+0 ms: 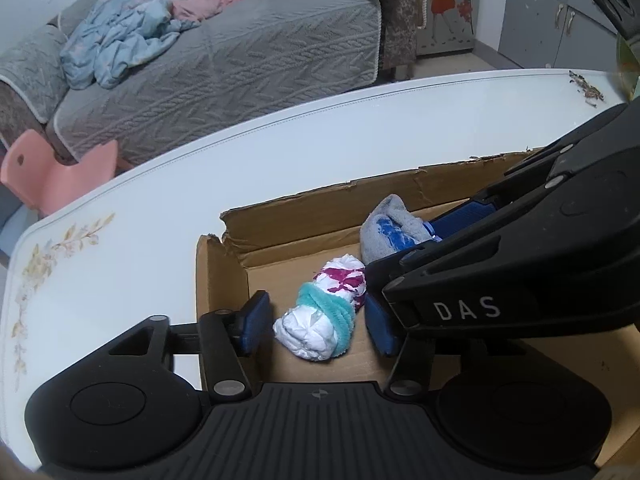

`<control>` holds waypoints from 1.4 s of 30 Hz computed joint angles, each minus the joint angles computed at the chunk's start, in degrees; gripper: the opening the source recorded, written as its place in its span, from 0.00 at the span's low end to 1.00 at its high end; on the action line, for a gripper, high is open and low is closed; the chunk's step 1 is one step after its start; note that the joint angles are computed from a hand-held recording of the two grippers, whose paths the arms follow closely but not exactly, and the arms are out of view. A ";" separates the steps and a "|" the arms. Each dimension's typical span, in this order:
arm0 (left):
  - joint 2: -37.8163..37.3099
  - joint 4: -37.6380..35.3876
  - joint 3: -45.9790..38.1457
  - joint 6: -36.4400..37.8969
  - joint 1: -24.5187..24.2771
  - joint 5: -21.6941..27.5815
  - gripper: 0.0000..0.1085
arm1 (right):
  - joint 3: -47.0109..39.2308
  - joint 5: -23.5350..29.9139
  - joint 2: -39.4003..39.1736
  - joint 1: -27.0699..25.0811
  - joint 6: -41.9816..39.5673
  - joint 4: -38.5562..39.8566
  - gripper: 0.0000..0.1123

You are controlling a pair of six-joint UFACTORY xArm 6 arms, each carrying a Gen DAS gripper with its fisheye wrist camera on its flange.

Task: Organize objects
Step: 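Lower both held socks into the tray and open both tools, then return both tools to the pile and approach the next socks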

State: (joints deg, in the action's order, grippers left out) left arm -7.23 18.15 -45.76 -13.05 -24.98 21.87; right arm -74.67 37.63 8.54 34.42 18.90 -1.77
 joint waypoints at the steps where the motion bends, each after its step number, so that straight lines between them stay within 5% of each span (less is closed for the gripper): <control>1: 0.04 -0.69 -0.07 0.83 -0.16 0.07 0.64 | -0.23 0.16 0.15 0.03 0.25 -0.31 0.33; 2: -0.05 -0.70 -0.03 1.12 -0.44 0.12 0.71 | -0.24 0.26 0.07 0.04 0.43 -0.72 0.34; 9: -1.43 1.51 0.27 -0.47 -0.65 1.06 0.77 | -0.17 0.27 -0.85 -0.22 0.19 -0.66 0.38; 16: -8.41 -6.49 1.36 2.47 -0.11 6.45 0.79 | 0.79 2.34 -4.20 0.01 0.54 -1.49 0.40; 22: -24.04 -11.19 7.03 5.59 0.10 16.83 0.84 | 8.63 5.06 -16.27 1.39 -0.11 -1.09 0.49; 33: -50.72 -14.61 15.91 -3.66 -7.16 49.05 0.91 | 31.73 19.35 -49.95 10.67 11.44 -6.14 0.68; 42: -57.89 -13.90 22.81 -10.19 -13.27 52.99 0.91 | 40.66 22.27 -57.19 21.77 18.72 -8.20 0.68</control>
